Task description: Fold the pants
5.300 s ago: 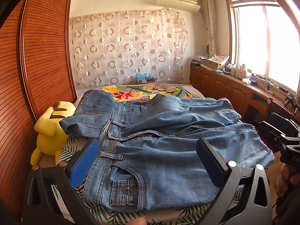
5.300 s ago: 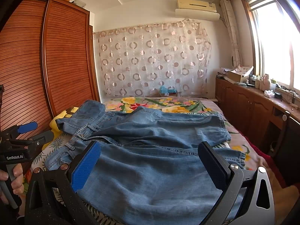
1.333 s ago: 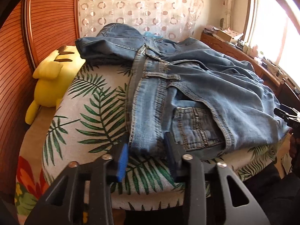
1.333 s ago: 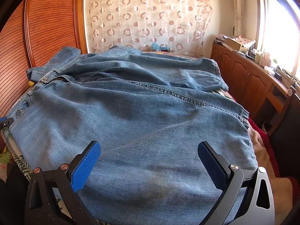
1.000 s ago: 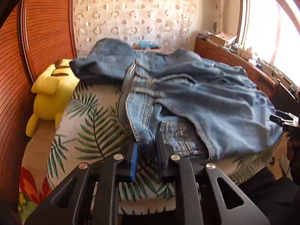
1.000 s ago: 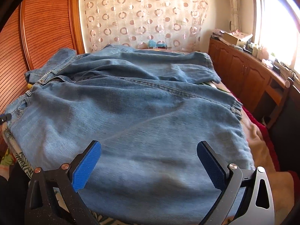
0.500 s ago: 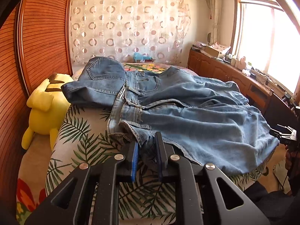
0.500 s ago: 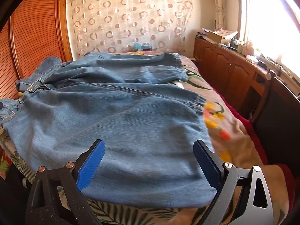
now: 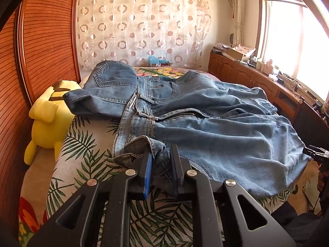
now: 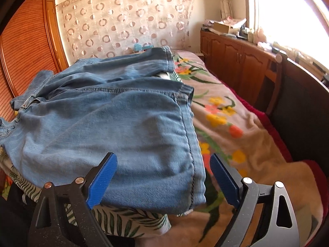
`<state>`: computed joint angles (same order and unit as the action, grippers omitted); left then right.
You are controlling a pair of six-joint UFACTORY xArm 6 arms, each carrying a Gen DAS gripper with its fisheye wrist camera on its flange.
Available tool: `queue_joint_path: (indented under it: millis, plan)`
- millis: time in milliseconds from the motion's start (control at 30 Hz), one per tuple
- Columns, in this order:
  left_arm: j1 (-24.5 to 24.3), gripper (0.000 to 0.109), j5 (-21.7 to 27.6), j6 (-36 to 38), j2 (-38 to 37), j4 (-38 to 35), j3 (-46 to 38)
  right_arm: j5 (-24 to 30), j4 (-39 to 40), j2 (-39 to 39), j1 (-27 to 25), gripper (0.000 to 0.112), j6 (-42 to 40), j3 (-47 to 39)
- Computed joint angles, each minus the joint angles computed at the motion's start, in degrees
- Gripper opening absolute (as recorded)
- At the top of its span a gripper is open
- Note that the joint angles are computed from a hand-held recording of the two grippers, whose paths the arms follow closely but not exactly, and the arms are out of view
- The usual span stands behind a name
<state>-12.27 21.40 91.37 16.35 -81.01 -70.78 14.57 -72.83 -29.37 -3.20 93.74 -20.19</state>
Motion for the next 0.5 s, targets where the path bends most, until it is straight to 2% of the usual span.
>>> queue_joint_path:
  millis: [100, 267, 333, 367, 433, 500]
  plan:
    - [-1.0, 0.015, -1.5, 1.1, -0.1, -0.7, -0.4, -1.7, 1.6, 0.6, -0.6, 0.083, -0.9, 0.0]
    - [-1.4, 0.015, -0.3, 2.8, -0.3, -3.0, -2.8, -3.2, 7.3, 0.8, -0.7, 0.071, -5.6, 0.2]
    - [-1.4, 0.015, 0.5, 3.1, -0.2, -3.8, -4.0, -2.1, 9.0, 0.3, -0.2, 0.062, -7.2, 0.0]
    - [-1.1, 0.014, 1.7, 1.8, -0.1, -2.8, -4.7, -1.7, 10.4, -0.5, -0.1, 0.06, -8.8, 0.5]
    - [0.0, 0.014, 5.8, -1.6, 0.2, -1.5, -6.4, -0.6, 12.2, -1.3, 0.4, 0.048, -10.6, 0.7]
    - [-0.5, 0.014, 5.1, -0.3, 0.1, -3.2, -7.3, 0.4, 12.5, -2.2, 0.2, 0.04, -12.0, 1.2]
